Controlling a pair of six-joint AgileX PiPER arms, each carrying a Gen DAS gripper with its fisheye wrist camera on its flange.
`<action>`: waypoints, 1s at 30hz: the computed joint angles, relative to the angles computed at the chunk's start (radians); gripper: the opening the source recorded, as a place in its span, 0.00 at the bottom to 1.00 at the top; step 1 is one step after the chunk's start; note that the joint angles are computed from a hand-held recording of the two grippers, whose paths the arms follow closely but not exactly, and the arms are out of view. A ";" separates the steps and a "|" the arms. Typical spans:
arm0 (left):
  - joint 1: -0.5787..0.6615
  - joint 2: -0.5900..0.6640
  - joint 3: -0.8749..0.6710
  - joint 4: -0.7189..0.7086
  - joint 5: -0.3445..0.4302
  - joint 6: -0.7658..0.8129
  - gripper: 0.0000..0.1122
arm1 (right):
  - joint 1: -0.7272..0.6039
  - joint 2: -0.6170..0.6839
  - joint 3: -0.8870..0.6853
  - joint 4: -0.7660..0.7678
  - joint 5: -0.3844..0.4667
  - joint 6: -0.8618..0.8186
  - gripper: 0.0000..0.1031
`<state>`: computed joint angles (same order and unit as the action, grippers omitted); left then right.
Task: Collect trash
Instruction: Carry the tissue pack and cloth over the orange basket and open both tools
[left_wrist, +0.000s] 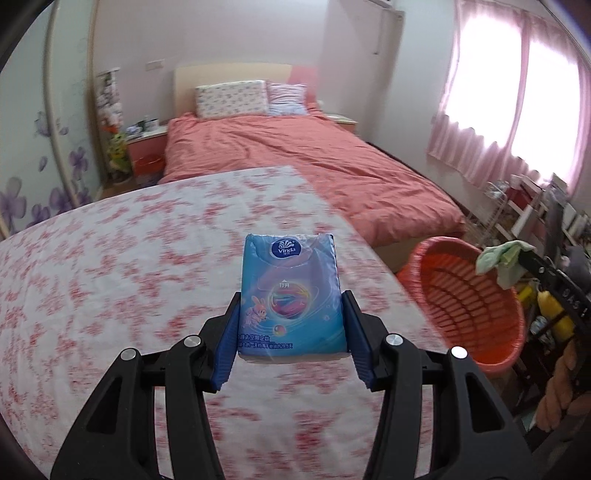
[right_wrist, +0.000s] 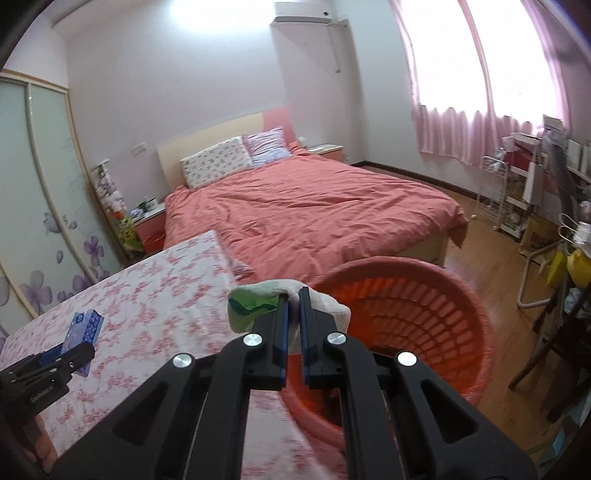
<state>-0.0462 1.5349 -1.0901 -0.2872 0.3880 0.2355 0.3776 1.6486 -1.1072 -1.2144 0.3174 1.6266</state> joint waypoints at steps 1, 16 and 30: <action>-0.016 0.000 0.000 0.000 -0.002 -0.006 0.46 | -0.011 -0.010 0.016 -0.027 -0.001 0.027 0.06; -0.235 0.093 -0.087 0.015 -0.018 -0.082 0.46 | -0.173 -0.083 0.154 -0.314 -0.080 0.320 0.06; -0.383 0.241 -0.244 0.063 0.014 -0.144 0.47 | -0.319 -0.051 0.103 -0.182 -0.230 0.170 0.11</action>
<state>-0.4296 1.7759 -1.3341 -0.2246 0.4018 0.0911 0.0588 1.5977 -1.0045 -1.3964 0.0877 1.7969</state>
